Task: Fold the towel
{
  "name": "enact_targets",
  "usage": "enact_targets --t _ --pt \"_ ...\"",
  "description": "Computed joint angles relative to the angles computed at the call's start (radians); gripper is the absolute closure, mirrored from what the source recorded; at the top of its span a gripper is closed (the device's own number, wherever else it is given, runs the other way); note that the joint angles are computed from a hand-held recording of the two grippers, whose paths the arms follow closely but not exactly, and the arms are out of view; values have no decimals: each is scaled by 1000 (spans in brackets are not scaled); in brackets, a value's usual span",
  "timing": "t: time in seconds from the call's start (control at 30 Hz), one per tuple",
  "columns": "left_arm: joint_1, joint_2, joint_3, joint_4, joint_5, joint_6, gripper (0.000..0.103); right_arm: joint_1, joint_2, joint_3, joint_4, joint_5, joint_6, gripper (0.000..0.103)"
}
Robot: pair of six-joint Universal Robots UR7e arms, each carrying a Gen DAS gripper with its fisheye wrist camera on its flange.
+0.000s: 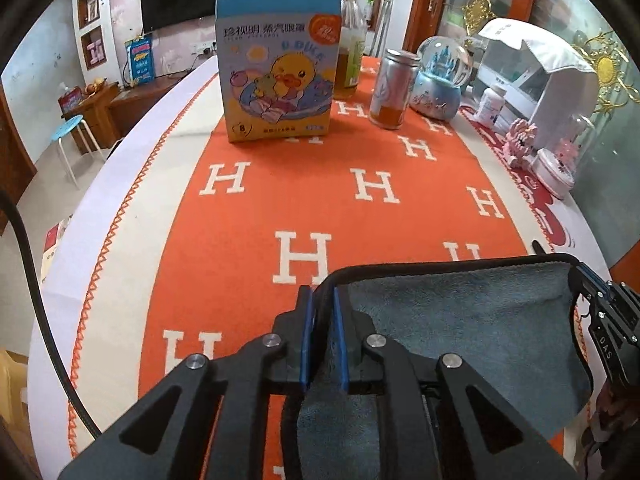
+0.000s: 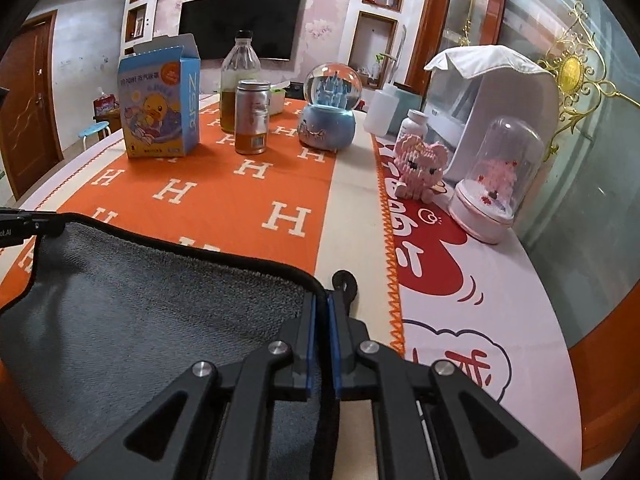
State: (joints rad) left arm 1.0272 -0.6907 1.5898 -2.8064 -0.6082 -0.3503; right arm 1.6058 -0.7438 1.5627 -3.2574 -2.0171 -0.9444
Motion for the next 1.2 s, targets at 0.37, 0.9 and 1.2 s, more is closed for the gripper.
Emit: enact_targets --t 0.37,0.9,1.2 --pt "-29 -25 20 13 16 -35 73 10 -28 4 52 -28 83 63" --pt "-160 -140 176 248 114 -309 67 39 -197 195 125 -35 184 50" --pt "-267 -226 313 349 43 -526 51 33 -342 352 199 -18 282 49"
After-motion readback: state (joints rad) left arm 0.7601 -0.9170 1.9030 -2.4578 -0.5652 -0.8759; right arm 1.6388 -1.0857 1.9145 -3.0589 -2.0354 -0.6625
